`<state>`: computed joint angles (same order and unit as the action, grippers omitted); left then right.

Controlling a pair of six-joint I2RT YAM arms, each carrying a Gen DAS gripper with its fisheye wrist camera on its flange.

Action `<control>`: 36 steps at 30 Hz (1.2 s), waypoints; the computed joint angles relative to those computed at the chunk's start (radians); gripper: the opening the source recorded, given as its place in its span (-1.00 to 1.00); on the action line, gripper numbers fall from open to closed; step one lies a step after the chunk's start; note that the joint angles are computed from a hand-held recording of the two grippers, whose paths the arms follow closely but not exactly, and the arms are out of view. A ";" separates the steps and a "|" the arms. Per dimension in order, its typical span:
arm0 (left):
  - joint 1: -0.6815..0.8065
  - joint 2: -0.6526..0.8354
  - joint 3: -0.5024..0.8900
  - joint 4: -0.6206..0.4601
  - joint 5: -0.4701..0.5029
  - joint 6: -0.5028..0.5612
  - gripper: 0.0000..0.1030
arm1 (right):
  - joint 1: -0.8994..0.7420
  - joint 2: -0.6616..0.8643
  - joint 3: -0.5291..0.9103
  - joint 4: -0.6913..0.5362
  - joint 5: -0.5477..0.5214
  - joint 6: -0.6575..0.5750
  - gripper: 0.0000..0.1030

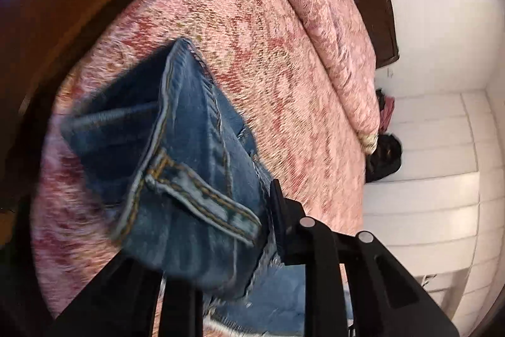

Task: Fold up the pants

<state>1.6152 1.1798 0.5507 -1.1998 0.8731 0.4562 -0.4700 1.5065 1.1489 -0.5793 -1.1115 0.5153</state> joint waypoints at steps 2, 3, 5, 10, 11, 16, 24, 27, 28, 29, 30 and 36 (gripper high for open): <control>0.027 0.045 0.004 0.024 -0.107 0.039 -0.63 | -0.030 0.068 0.038 -0.251 0.119 -0.282 -0.98; 0.047 0.079 0.004 0.030 -0.125 0.051 -0.63 | -0.053 0.096 0.014 -0.294 0.163 -0.330 -0.98; 0.109 0.165 0.007 0.020 -0.138 0.106 -0.63 | -0.090 0.118 -0.040 -0.293 0.199 -0.360 -0.97; 0.086 0.130 0.024 -0.022 -0.109 0.083 -0.66 | -0.078 0.102 -0.105 -0.225 0.225 -0.343 -0.97; 0.069 0.098 0.041 -0.047 -0.103 0.072 -0.66 | -0.073 0.100 -0.092 -0.233 0.218 -0.349 -0.97; -0.003 -0.012 0.117 -0.084 -0.070 -0.006 -0.80 | -0.065 0.065 -0.007 -0.290 0.132 -0.371 -0.98; 0.035 0.059 -0.040 0.245 -0.333 0.046 -0.77 | -0.096 0.104 -0.043 -0.373 0.376 -0.581 -0.97; -0.038 -0.062 -0.068 0.286 -0.362 0.020 -0.76 | -0.111 0.105 -0.101 -0.303 0.343 -0.551 -0.98; -0.071 -0.090 -0.066 0.297 -0.376 -0.004 -0.77 | -0.099 0.102 -0.101 -0.292 0.355 -0.547 -0.98; -0.097 -0.113 -0.060 0.315 -0.385 -0.021 -0.76 | -0.085 0.099 -0.099 -0.283 0.372 -0.549 -0.98; -0.106 -0.116 -0.057 0.329 -0.385 -0.031 -0.76 | -0.076 0.096 -0.095 -0.281 0.387 -0.552 -0.98; -0.047 -0.165 -0.104 0.397 -0.349 0.011 -0.76 | 0.008 -0.016 -0.104 -0.161 0.380 -0.488 -0.98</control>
<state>1.5679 1.0151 0.4471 -0.8029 0.5236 0.4675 -0.4619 1.4906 1.0444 -0.7405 -0.7319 0.0274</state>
